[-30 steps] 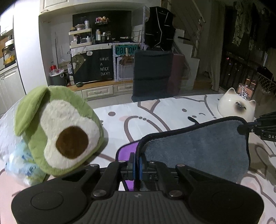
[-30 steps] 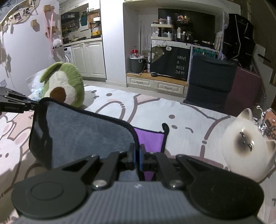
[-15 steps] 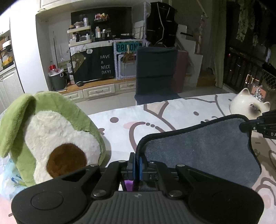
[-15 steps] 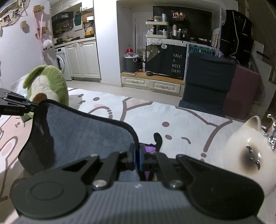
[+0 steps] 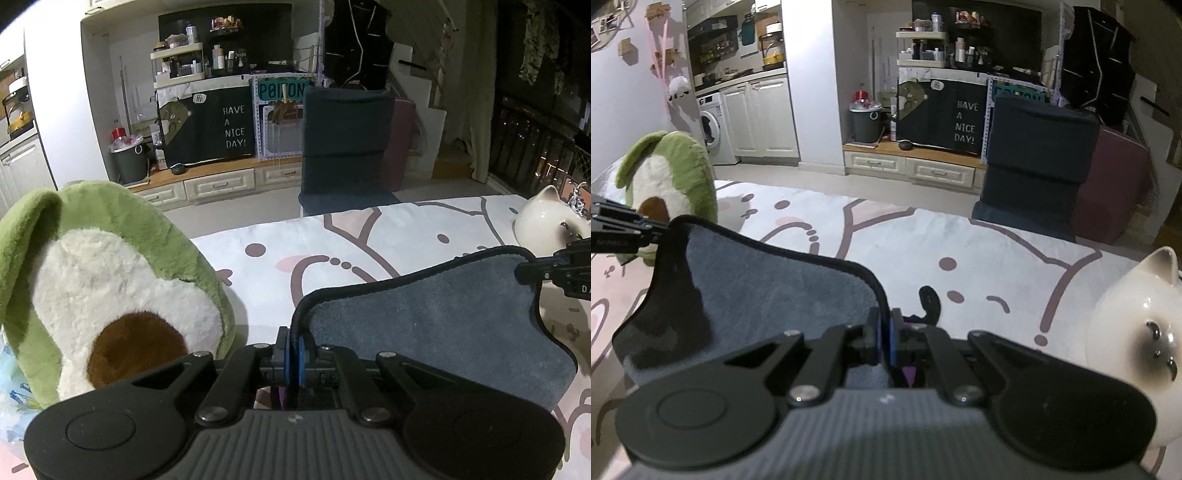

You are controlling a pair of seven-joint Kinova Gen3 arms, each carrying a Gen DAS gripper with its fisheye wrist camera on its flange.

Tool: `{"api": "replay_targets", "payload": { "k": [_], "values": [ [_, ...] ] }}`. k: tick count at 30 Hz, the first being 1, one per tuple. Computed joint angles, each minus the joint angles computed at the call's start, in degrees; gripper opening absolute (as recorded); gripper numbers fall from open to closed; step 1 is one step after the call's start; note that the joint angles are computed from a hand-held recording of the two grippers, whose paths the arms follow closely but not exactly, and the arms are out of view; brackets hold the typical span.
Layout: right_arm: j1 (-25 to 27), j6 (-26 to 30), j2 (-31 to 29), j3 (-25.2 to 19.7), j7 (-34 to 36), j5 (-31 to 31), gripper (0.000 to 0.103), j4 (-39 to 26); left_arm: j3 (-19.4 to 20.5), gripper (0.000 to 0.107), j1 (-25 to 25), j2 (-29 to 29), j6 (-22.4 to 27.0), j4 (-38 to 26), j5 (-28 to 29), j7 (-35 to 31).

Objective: Fold towel

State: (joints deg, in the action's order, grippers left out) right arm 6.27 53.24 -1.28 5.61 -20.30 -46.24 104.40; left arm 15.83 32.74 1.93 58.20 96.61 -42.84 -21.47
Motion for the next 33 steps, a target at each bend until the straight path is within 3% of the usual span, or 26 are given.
{"api": "replay_targets", "payload": {
  "k": [3,5,6,8,9,10,16,33],
  "values": [
    [-0.28,-0.54,0.2,-0.34,-1.33,0.76,0.006,0.07,0.04,0.013,0.15,-0.03,-0.01,0.47,-0.21,1.48],
    [-0.43,-0.38,0.36,-0.49,-2.86,1.53,0.009,-0.09,-0.03,0.032,0.08,0.5,1.06,-0.32,0.83,1.44],
    [-0.28,0.74,0.74,-0.32,-3.43,1.54,0.016,-0.63,-0.15,0.043,0.02,0.62,1.27,-0.56,1.69,0.93],
    [-0.07,2.04,1.25,-0.41,-5.35,1.96,0.041,-1.4,-0.18,0.059,0.27,0.98,2.17,-0.93,2.38,0.73],
    [0.01,2.29,1.32,-0.52,-6.21,2.19,0.059,-1.52,-0.14,0.072,0.58,1.2,2.89,-1.13,2.28,1.22],
    [0.19,2.79,1.35,-0.51,-6.62,2.13,0.07,-1.62,-0.23,0.083,0.74,1.26,3.25,-1.25,2.47,1.38],
    [0.62,4.68,1.37,-0.76,-11.27,4.1,0.101,-2.48,-0.54,0.103,0.9,1.48,4.52,-2.16,5.37,1.13],
    [-1.48,3.95,-1.97,-0.21,-16.17,7.75,0.103,-1.7,-0.09,0.103,4.29,2.69,10.58,-6.3,4.52,4.97]
  ]
}}
